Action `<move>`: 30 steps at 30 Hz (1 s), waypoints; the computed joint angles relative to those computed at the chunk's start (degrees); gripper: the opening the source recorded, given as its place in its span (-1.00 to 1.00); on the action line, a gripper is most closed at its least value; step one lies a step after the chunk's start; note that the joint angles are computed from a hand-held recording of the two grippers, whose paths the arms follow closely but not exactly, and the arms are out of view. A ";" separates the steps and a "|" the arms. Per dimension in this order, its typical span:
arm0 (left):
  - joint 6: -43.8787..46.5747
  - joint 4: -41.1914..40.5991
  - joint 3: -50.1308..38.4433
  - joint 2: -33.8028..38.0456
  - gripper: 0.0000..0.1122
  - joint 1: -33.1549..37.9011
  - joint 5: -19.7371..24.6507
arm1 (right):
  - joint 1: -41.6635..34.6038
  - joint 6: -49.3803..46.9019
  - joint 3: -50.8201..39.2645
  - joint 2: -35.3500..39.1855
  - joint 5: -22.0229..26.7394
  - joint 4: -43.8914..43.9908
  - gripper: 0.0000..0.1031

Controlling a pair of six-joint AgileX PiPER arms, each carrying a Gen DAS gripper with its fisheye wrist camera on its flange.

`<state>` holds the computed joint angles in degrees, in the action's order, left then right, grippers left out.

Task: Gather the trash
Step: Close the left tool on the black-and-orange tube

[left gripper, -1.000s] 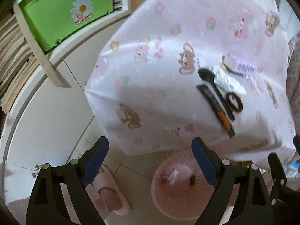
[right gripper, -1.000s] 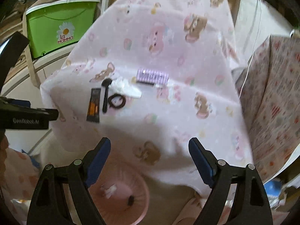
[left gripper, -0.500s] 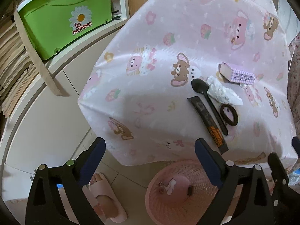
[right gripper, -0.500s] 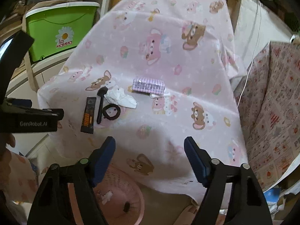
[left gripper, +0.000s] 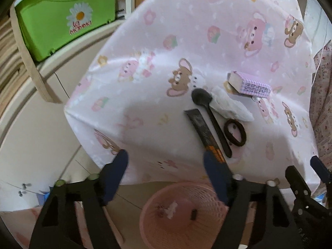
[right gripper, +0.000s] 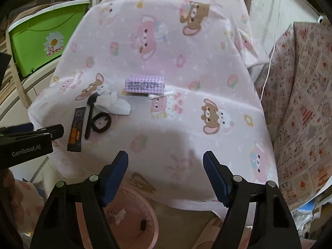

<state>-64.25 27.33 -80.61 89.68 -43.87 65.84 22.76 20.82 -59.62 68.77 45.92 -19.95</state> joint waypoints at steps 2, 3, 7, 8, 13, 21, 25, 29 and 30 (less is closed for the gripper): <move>1.41 -1.78 -0.83 0.92 -0.20 0.51 -0.08 | -0.37 -0.06 -0.12 0.19 -0.12 0.16 0.49; 2.42 -3.26 -1.23 1.21 -0.33 0.97 -0.43 | -0.38 0.13 -0.17 0.24 -0.15 0.03 0.49; 3.39 -6.07 -0.23 -0.03 -0.37 1.56 -5.09 | -0.05 1.32 -0.12 0.17 -0.07 -1.27 0.49; 2.99 -5.35 -0.29 -0.09 -0.33 1.24 -5.29 | 0.02 1.75 -0.02 0.07 -0.10 -1.74 0.49; 2.82 -3.73 -2.10 1.34 -0.15 0.26 -4.18 | -0.84 1.42 0.00 -0.02 0.16 -1.45 0.49; 3.48 4.57 -7.07 7.96 0.00 -4.23 1.33 | -0.68 1.99 -0.03 0.23 0.42 -2.44 0.49; 3.12 6.14 -7.83 8.82 0.00 -4.91 3.38 | -0.53 2.28 -0.30 -0.01 0.58 -2.68 0.49; 3.35 2.13 -4.82 6.04 -0.32 -1.74 -0.06 | -0.67 2.23 -0.53 -0.10 0.75 -2.80 0.49; 3.39 2.19 -4.71 5.78 -0.46 -1.46 0.38 | -0.77 2.16 -0.57 -0.07 0.82 -2.70 0.49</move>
